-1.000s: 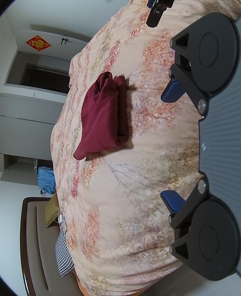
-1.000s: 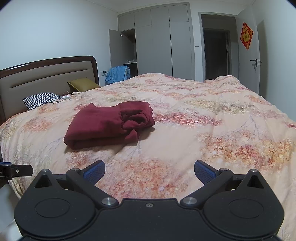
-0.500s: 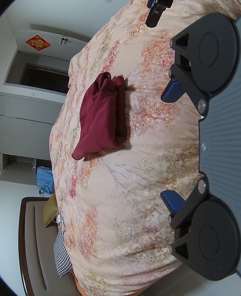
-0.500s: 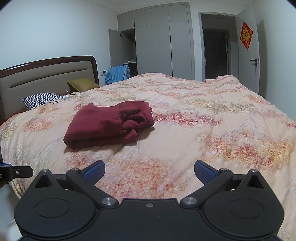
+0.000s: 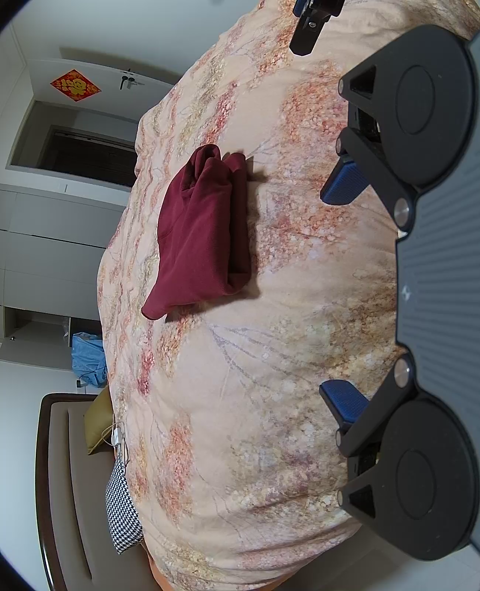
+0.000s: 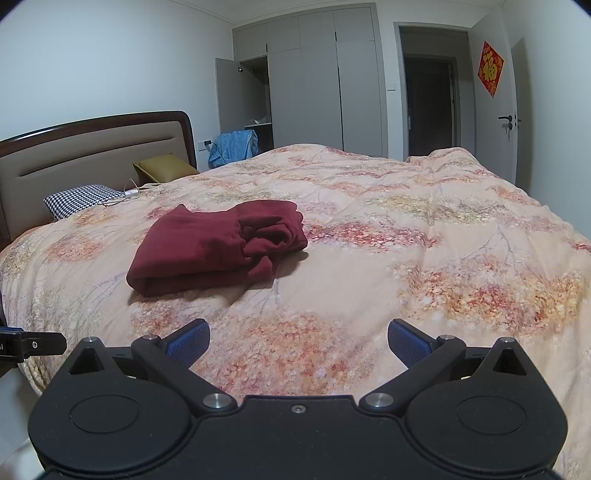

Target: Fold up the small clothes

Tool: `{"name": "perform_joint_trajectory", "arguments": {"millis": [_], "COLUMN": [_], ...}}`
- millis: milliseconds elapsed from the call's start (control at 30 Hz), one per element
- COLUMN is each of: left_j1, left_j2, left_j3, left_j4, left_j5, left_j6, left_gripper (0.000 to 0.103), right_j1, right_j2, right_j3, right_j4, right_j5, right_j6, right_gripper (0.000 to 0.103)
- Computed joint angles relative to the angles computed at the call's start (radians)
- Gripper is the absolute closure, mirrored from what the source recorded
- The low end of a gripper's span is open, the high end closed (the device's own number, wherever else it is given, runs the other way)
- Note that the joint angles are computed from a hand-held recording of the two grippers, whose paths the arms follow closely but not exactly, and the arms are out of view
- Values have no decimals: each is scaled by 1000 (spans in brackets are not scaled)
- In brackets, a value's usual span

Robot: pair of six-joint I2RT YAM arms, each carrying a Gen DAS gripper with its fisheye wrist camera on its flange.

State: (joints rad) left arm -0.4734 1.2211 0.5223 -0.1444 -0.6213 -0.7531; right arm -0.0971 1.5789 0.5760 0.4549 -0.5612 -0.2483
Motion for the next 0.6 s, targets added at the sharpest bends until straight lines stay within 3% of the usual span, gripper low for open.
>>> {"name": "perform_joint_trajectory", "arguments": {"millis": [600], "left_j1": [-5], "left_j2": [4], "left_j3": [2], "left_j4": [-10], "left_j5": [8], "left_j6": [-27], "left_gripper": [0], "right_j1": [-3], "right_j2": [-10], "right_j3": [-9], "right_j4": [-8], "right_j5": [2], "right_j6": [8], "right_gripper": [1]}}
